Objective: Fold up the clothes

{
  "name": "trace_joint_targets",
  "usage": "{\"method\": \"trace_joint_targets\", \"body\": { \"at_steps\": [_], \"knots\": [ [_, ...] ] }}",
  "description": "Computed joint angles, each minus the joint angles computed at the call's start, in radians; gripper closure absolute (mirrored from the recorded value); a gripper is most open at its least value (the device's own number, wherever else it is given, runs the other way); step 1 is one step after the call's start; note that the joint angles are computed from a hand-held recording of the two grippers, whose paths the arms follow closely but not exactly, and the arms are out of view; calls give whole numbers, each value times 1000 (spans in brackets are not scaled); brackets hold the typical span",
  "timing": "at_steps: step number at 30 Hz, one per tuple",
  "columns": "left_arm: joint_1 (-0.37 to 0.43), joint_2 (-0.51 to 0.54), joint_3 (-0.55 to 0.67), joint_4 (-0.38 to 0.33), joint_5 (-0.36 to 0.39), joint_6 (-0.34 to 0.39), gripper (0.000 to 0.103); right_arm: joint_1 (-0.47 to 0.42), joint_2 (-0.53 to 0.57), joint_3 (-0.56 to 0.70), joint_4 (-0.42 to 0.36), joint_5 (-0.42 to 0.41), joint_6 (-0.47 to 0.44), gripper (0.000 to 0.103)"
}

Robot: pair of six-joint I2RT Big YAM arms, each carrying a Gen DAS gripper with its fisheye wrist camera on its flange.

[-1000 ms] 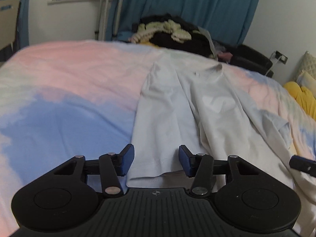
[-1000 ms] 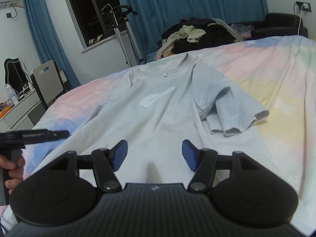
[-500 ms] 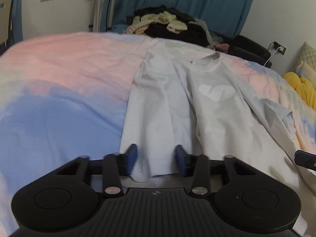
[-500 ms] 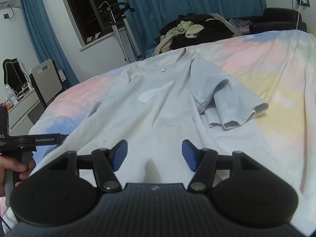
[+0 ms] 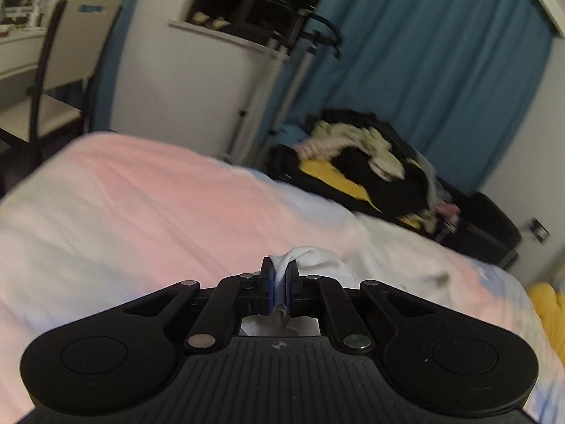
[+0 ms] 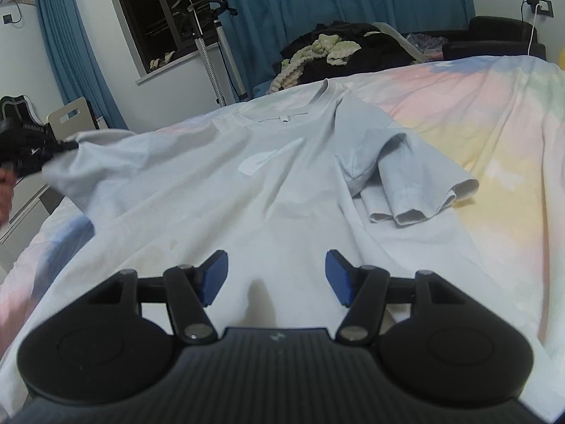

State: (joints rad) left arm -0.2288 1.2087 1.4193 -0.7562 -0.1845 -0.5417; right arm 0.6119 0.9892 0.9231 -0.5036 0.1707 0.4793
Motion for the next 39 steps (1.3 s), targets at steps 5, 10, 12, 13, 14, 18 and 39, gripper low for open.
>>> {"method": "trace_joint_targets", "body": {
  "at_steps": [5,10,12,13,14,18,39],
  "knots": [
    [102,131,87,-68,22,7,97,6,26,7,45,33,-41,41],
    [145,209,45,-15,57,38,96,4,68,7,95,39,-80,41],
    [154,219,10,26,74,51,96,1,90,13,100,40,-97,41],
    [150,213,-9,54,64,63,95,-4,98,14,104,38,-98,41],
    [146,208,-28,81,54,75,95,-9,105,15,107,34,-98,41],
    [131,195,-44,96,40,129,66,-23,121,22,120,23,-102,41],
    [-418,-90,-150,-10,-351,103,19,-4,-91,-9,74,31,-76,41]
  ]
}}
